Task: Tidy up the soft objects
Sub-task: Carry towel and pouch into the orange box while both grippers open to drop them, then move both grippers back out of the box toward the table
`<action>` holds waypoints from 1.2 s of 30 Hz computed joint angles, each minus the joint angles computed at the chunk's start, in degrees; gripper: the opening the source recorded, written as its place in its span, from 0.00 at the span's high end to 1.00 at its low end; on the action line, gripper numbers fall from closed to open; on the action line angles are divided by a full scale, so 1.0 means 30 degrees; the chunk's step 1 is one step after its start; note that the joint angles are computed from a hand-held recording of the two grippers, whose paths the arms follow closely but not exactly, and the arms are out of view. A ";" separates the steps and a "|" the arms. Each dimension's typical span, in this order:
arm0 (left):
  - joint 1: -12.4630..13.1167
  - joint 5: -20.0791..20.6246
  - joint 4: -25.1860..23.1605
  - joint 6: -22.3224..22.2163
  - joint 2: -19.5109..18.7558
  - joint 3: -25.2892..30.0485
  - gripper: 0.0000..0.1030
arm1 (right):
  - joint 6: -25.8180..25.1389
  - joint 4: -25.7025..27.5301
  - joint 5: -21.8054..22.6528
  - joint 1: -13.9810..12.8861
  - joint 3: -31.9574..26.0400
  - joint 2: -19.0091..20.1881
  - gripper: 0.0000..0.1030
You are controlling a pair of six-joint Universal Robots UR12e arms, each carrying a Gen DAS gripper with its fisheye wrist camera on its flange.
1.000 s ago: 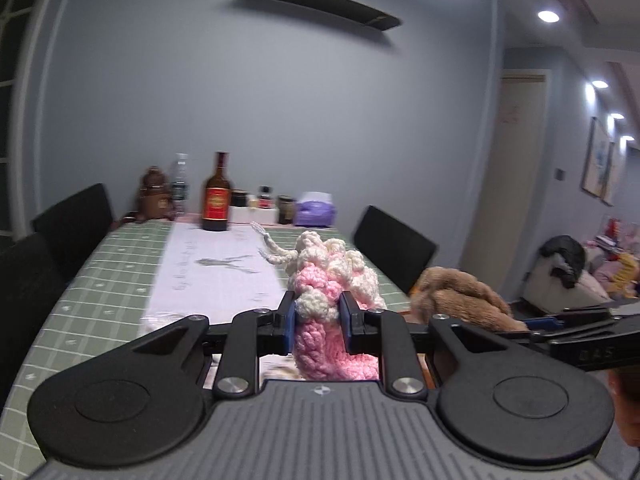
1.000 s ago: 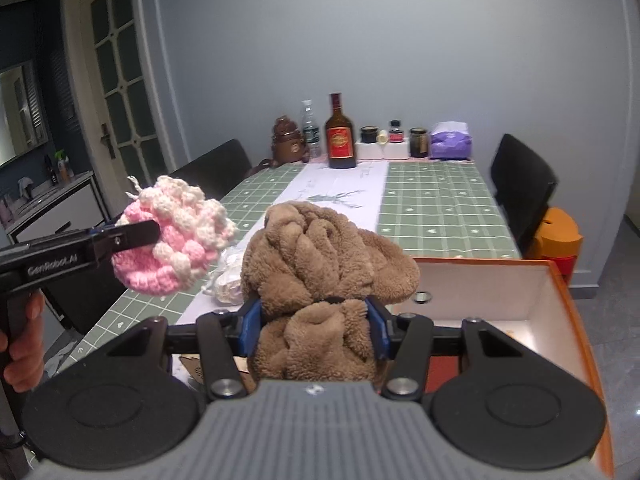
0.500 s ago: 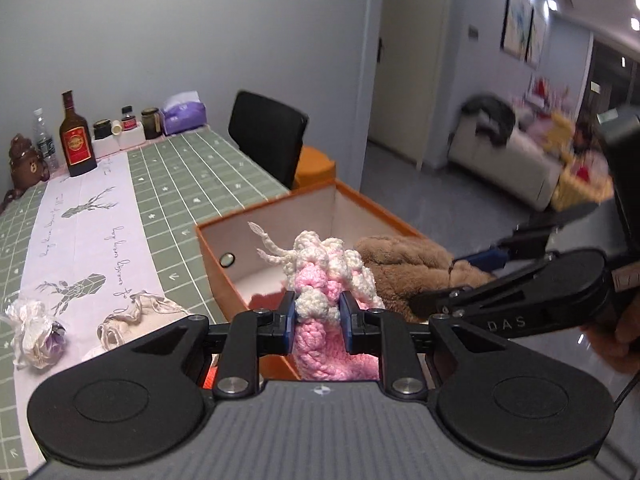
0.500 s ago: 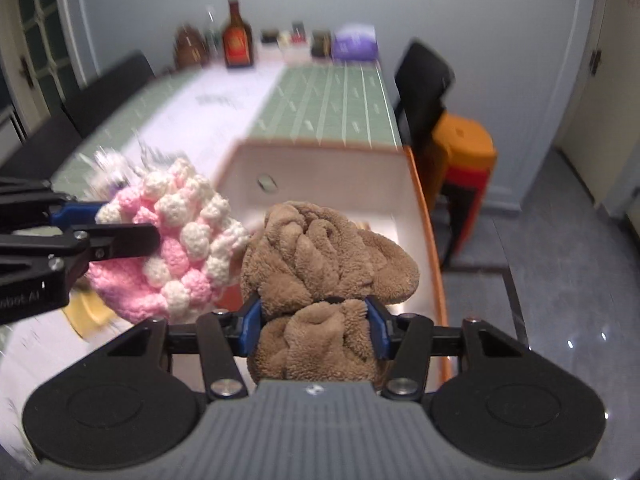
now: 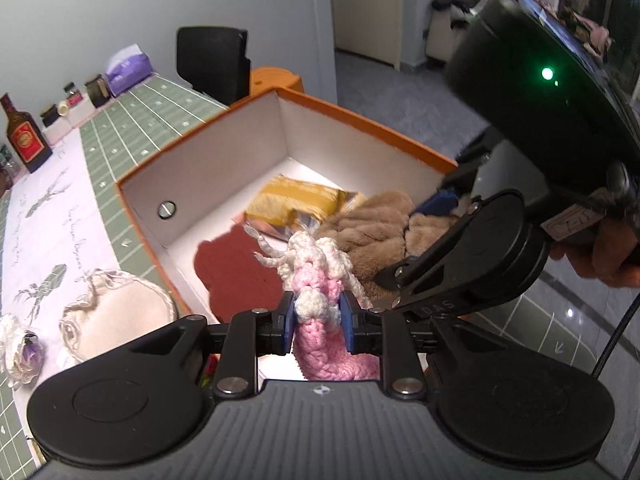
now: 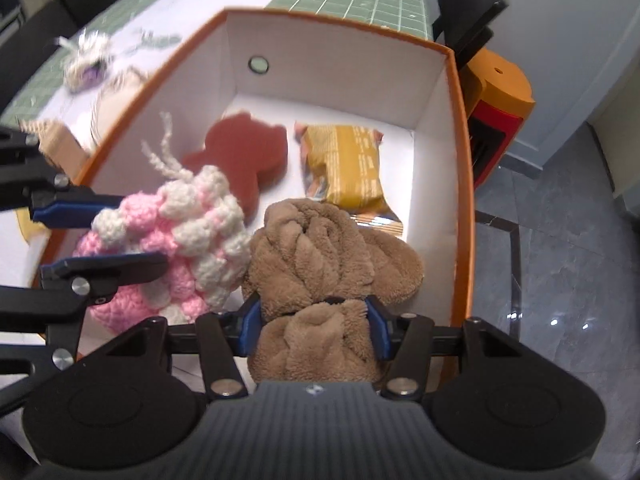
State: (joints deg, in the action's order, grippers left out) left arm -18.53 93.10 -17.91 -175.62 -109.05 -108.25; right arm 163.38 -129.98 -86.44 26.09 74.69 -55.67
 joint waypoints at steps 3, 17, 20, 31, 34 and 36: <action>-0.0053 0.0170 -0.0641 0.0214 -0.0222 0.0356 0.73 | -0.0635 0.0277 -0.0204 0.0075 -0.0248 0.0143 0.47; -0.0369 0.1456 0.0306 -0.0242 -0.0153 0.0062 0.43 | -0.2590 0.1257 -0.1387 0.0329 -0.0821 0.0411 0.32; -0.0103 0.0922 0.1323 -0.0945 0.0188 -0.0315 0.35 | -0.2730 0.1434 -0.1241 0.0274 -0.0857 0.0242 0.26; 0.0288 0.1288 0.5283 -0.2825 0.1893 -0.2412 0.33 | -0.1607 -0.2420 -0.0476 0.0142 0.1089 -0.1481 0.18; 0.0382 0.1593 0.6586 -0.3200 0.2379 -0.3280 0.33 | -0.0651 -0.4690 -0.0072 0.0289 0.2260 -0.2089 0.17; 0.0431 0.1885 0.7385 -0.3484 0.2667 -0.3873 0.33 | -0.0170 -0.6271 0.0046 0.0504 0.3046 -0.2399 0.17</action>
